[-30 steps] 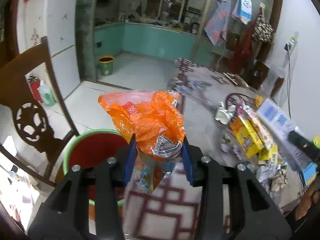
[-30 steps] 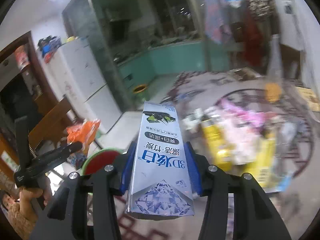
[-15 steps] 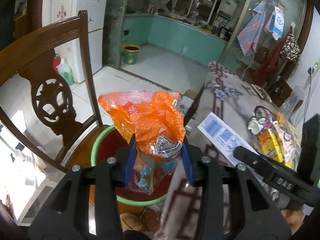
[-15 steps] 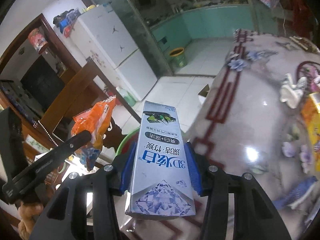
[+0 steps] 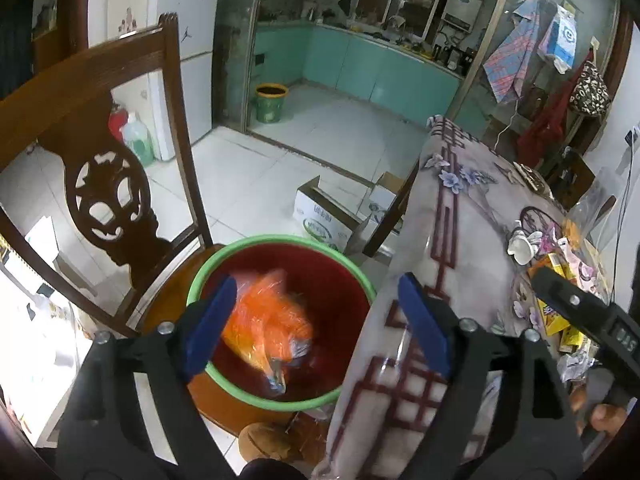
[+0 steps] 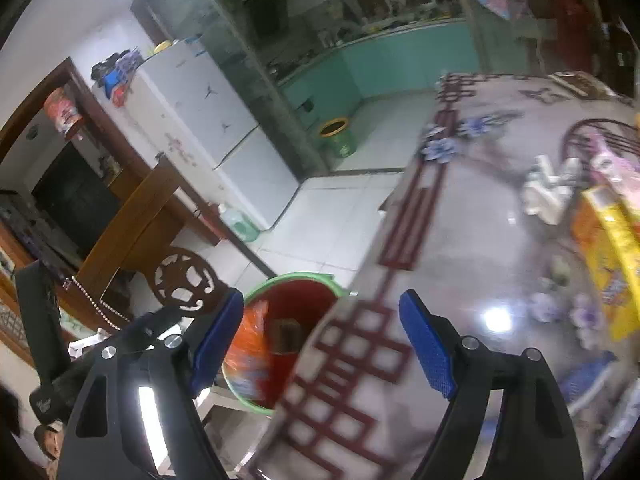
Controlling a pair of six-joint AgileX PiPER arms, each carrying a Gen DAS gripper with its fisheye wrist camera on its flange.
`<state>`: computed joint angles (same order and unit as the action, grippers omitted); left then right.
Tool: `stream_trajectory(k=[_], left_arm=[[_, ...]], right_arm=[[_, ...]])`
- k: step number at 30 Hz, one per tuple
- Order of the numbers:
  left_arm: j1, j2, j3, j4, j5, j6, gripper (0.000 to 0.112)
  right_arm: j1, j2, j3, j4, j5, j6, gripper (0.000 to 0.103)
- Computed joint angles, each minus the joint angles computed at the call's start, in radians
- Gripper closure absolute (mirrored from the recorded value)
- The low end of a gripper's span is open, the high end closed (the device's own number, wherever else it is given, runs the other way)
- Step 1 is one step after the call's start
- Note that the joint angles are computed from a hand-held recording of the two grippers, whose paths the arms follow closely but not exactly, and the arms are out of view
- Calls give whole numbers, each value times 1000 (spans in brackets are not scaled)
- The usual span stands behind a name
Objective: Collect trash
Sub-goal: 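Carry both items to the red bucket and open both tools to drop them, then grasp the yellow juice carton with the left tool while the right tool grasps the pink carton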
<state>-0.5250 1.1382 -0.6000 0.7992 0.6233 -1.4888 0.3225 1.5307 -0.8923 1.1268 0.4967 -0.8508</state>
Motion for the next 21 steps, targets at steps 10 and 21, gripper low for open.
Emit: stream_trajectory(k=[10, 21], left_arm=[[-148, 117, -117, 53, 36, -108, 25], [-299, 378, -396, -37, -48, -73, 24]], right_arm=[[-266, -232, 163, -180, 100, -68, 17], [-691, -108, 26, -250, 181, -300, 17]])
